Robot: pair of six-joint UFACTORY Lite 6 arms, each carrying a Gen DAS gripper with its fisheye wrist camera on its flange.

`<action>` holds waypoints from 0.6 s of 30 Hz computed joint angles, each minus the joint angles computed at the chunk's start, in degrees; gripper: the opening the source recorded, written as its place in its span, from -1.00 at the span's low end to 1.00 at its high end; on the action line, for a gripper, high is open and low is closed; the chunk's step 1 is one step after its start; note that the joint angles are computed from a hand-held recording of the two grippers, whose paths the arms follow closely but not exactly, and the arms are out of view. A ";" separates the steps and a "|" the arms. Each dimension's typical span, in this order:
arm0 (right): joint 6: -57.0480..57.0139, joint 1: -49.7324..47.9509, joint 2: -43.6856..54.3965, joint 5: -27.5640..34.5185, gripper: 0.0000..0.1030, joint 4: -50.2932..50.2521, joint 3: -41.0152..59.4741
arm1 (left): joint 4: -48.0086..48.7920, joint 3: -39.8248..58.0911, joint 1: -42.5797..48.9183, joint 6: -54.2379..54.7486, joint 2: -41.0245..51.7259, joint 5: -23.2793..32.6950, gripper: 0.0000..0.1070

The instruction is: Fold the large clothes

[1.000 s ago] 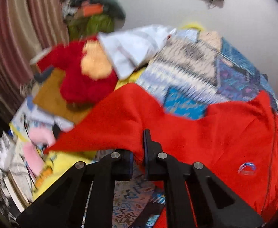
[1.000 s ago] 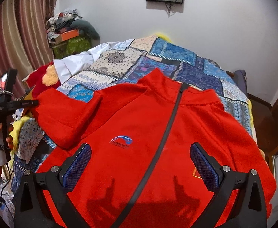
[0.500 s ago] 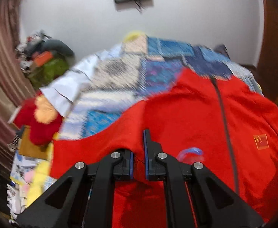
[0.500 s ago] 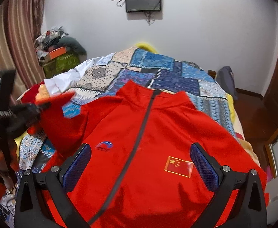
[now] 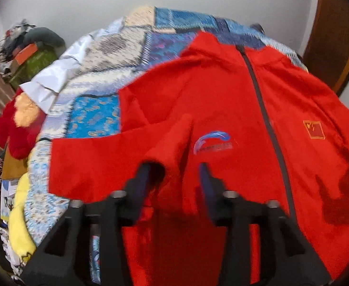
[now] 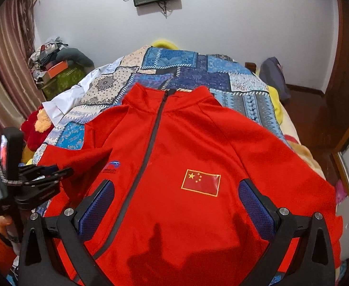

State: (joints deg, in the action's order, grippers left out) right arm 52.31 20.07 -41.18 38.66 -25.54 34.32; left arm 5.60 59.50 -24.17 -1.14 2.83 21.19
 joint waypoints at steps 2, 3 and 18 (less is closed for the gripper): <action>1.77 1.39 1.05 0.15 1.00 -1.43 0.52 | 0.23 -1.09 2.28 0.45 -3.09 -0.22 0.22; 2.31 1.95 1.70 0.13 1.00 -2.00 0.89 | -1.03 -1.23 3.74 2.07 -4.15 -0.10 0.28; 12.28 12.22 9.54 2.78 1.00 -11.56 4.74 | -28.23 13.03 32.25 28.47 16.24 2.71 0.61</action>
